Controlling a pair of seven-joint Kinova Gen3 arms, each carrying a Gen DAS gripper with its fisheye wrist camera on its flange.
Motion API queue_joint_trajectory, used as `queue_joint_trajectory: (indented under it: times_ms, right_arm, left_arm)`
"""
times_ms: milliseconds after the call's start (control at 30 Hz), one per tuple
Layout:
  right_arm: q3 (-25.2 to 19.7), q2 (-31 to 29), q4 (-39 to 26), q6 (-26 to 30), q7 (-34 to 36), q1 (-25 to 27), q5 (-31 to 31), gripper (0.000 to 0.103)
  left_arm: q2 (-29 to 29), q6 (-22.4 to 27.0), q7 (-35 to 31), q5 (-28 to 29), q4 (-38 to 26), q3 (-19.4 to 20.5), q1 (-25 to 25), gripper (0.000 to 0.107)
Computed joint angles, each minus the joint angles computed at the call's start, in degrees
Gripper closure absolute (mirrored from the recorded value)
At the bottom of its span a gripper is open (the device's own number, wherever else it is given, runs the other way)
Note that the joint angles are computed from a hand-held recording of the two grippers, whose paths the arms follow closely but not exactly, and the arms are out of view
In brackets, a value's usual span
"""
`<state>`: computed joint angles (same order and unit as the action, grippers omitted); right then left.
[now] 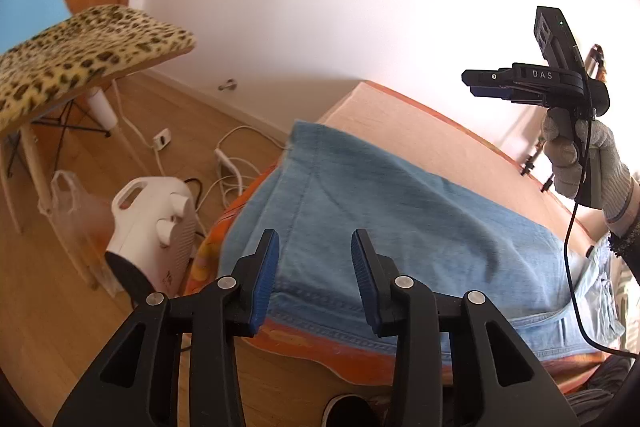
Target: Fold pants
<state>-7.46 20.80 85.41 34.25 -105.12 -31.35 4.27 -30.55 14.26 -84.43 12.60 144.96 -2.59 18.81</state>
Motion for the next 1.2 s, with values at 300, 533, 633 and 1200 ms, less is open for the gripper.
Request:
queue_joint_trajectory:
  times_ms: [300, 533, 633, 1200]
  right_arm:
    - [6.6, -20.0, 16.2, 10.6, -21.0, -2.1, 14.7, 0.042]
    - [4.3, -35.6, 25.7, 23.8, -30.1, 7.7, 19.2, 0.031]
    - [6.7, -41.6, 28.3, 27.7, -28.5, 12.7, 17.9, 0.028]
    - [30.7, -46.9, 31.3, 25.3, -11.5, 30.6, 12.6, 0.018]
  left_arm:
    - [8.4, 0.1, -2.9, 2.8, -10.0, 5.9, 11.6, 0.07]
    - [20.2, 3.4, -17.1, 13.0, -20.3, 2.6, 26.1, 0.06]
    - [25.8, 10.4, -19.1, 12.1, -27.9, 3.4, 28.1, 0.059]
    - [42.6, 43.1, -8.3, -9.1, -68.9, 18.6, 23.1, 0.054]
